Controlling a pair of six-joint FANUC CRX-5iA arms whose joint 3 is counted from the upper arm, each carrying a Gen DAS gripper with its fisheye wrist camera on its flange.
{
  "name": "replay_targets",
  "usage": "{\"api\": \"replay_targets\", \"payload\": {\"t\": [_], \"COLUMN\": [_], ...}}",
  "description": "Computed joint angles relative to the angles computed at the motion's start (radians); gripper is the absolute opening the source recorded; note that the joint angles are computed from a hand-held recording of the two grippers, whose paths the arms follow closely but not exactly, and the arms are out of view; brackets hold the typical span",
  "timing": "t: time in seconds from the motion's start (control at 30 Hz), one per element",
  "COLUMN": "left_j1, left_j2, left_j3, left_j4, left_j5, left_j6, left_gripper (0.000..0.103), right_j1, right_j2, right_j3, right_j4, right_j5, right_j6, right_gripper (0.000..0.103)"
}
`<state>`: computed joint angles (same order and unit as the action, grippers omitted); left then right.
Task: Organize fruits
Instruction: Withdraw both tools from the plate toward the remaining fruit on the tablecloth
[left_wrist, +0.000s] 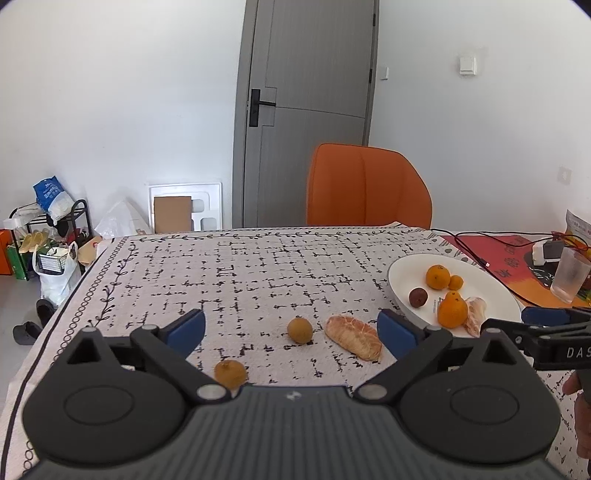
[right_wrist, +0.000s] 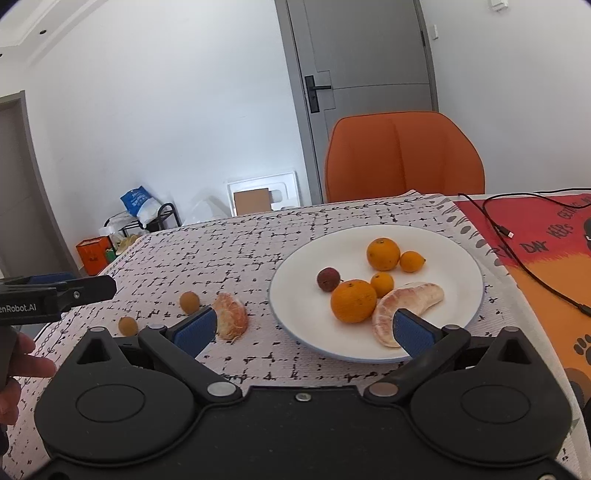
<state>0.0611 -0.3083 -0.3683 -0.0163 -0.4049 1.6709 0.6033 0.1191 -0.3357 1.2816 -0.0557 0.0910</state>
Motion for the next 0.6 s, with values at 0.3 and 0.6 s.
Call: {"api": "replay_targets", "payload": {"t": [0.3, 0.6], "left_j1": [0.036, 0.078], "left_j2": [-0.042, -0.070], "left_j3": [-0.042, -0.110], "left_j4": [0.061, 0.206], "left_j5": [-0.014, 0.001], "left_j6": [-0.052, -0.193], "left_gripper": [0.099, 0.099], "right_j1": [0.063, 0.142], "right_j2": [-0.007, 0.003], "right_j3": [0.015, 0.091], "right_j4": [-0.201, -0.591], "right_j5": [-0.039, -0.095], "right_j6": [0.193, 0.563], "right_gripper": [0.103, 0.103]}}
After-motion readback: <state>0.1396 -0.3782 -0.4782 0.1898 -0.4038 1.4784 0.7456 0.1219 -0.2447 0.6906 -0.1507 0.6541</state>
